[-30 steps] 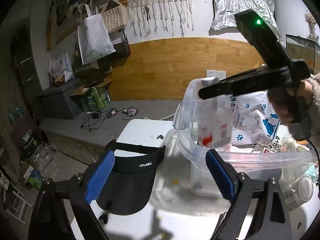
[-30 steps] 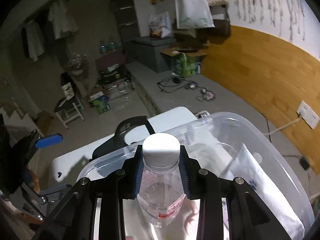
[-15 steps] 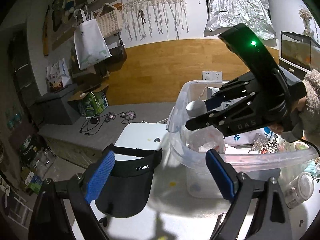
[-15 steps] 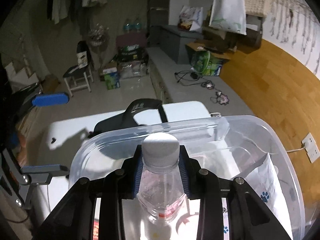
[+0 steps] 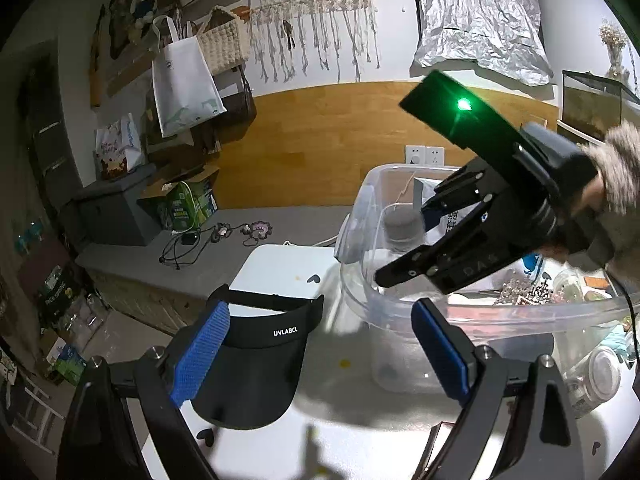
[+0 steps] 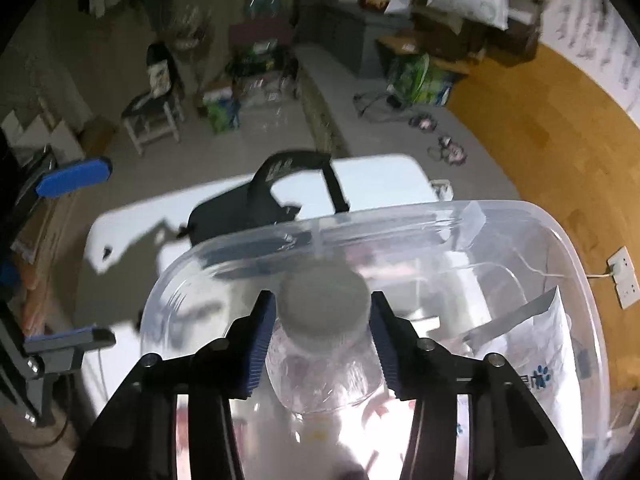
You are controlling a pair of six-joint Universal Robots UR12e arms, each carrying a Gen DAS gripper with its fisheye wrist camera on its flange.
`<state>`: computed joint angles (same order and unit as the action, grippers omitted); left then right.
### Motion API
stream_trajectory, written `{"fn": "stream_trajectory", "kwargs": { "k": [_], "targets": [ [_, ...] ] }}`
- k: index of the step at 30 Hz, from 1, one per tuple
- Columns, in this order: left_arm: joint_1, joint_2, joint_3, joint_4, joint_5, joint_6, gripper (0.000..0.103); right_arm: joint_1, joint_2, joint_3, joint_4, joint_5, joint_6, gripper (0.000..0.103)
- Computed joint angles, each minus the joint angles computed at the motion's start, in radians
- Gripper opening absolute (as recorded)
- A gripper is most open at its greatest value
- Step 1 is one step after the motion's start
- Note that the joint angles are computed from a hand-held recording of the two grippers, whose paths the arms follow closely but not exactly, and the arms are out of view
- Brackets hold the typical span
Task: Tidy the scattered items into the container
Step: 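Lower the bottle into the clear box and open the right gripper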
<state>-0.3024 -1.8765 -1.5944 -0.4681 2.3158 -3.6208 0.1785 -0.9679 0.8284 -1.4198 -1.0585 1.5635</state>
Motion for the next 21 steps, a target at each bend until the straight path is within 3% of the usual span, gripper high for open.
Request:
{"fn": "stream_trajectory", "kwargs": {
  "k": [5, 9, 14, 17, 21],
  "targets": [
    [0.0, 0.005, -0.009, 0.015, 0.006, 0.003, 0.093, 0.02, 0.003, -0.034, -0.013, -0.176, -0.085, 0.034],
    [-0.005, 0.013, -0.019, 0.025, 0.011, 0.003, 0.093, 0.02, -0.011, -0.019, -0.035, -0.275, -0.16, 0.032],
    [-0.006, 0.015, -0.017, 0.019, 0.007, -0.004, 0.093, 0.021, -0.019, -0.002, -0.078, -0.405, -0.188, 0.028],
    [-0.01, 0.018, -0.018, 0.022, 0.009, -0.002, 0.093, 0.021, -0.011, -0.021, -0.054, -0.44, -0.195, 0.028],
    [-0.012, 0.019, -0.019, 0.019, 0.014, -0.003, 0.093, 0.019, -0.002, -0.042, -0.013, -0.43, -0.179, 0.028]
  ]
}}
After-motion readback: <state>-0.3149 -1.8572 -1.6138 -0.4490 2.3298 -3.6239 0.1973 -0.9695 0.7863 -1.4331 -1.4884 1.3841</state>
